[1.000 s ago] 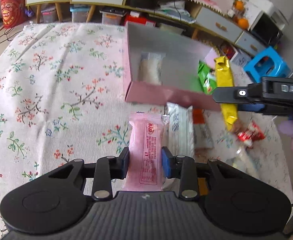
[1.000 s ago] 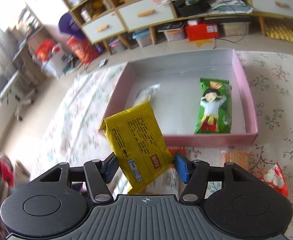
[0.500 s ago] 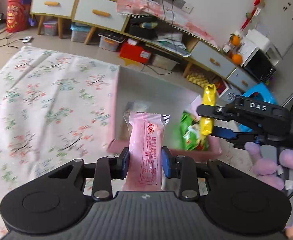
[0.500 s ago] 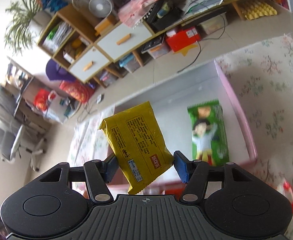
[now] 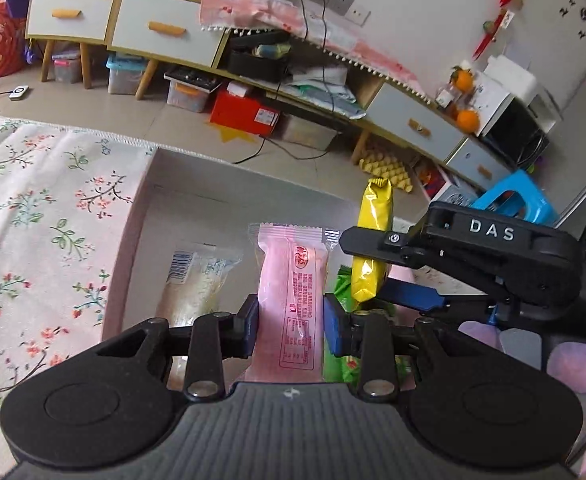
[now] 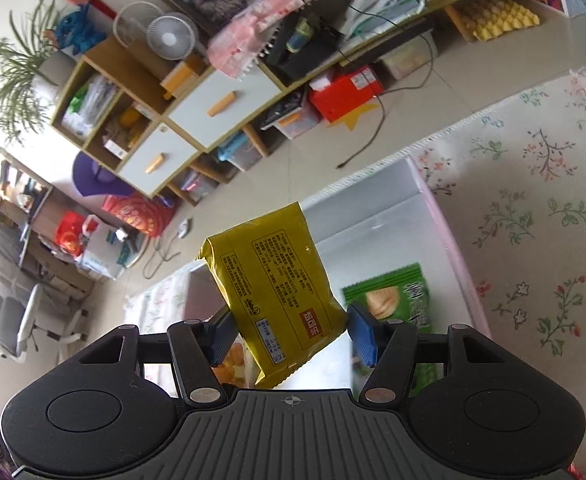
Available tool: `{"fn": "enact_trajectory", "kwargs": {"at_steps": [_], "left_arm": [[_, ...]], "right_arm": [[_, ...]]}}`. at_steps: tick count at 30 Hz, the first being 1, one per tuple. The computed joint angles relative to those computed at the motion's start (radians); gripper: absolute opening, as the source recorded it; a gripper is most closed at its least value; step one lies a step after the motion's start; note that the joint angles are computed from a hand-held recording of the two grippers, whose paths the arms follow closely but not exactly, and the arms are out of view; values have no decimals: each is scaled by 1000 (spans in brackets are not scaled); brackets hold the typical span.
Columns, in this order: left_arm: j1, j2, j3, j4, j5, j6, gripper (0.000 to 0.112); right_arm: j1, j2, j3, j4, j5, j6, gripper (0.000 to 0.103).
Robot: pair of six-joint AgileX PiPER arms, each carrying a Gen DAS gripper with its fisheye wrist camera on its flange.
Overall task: Organize snacks
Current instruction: 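Lower both packets into the pink box and open both grippers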
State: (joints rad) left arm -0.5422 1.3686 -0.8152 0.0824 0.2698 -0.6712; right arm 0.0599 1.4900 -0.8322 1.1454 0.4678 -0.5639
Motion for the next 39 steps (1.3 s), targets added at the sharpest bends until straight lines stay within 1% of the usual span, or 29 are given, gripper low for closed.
{"fn": "enact_trajectory", "kwargs": {"at_steps": [2, 4, 7, 8, 11, 16, 17, 18, 19, 21, 23, 26, 27, 29, 31, 33, 39], "left_arm": [[-11, 15, -8, 52, 3, -52, 30], [-24, 28, -10, 137, 8, -142, 30], [-45, 43, -21, 233, 50, -241, 30], [-45, 45, -21, 239, 56, -246, 30], [-33, 45, -14, 190, 57, -202, 30], [-45, 44, -7, 243, 66, -251, 31], [-52, 41, -3, 264, 67, -268, 31], [-62, 39, -3, 307, 78, -308, 32], [-79, 42, -4, 377, 91, -380, 34], [-97, 40, -6, 429, 107, -425, 45], [-102, 33, -7, 437, 113, -430, 51], [-122, 25, -17, 476, 140, -471, 64], [-130, 17, -17, 484, 150, -478, 68], [-143, 8, -23, 492, 171, -483, 72], [-152, -5, -31, 469, 195, -455, 76], [-160, -19, -41, 451, 226, -431, 83], [-209, -76, -53, 455, 336, -426, 95]], "right_arm": [[-4, 20, -3, 26, -11, -23, 59], [-9, 36, 1, 73, -16, -65, 59], [-16, 48, 8, 158, -14, -131, 59], [-15, 50, 9, 173, -19, -143, 59], [-11, 57, 7, 196, -22, -173, 59], [11, 52, 4, 178, -46, -163, 60], [12, 51, 6, 183, -50, -170, 62], [16, 48, 8, 189, -56, -176, 62], [17, 48, 5, 172, -56, -162, 63], [22, 43, 4, 154, -59, -142, 70], [25, 30, 3, 118, -70, -97, 76], [17, 11, 8, 88, -59, -63, 78], [19, 4, 5, 56, -56, -35, 79], [35, -16, 2, -43, -67, 55, 81], [44, -40, 5, -120, -66, 124, 81], [43, -64, 5, -188, -49, 190, 85], [70, -167, 16, -454, 1, 428, 91]]}}
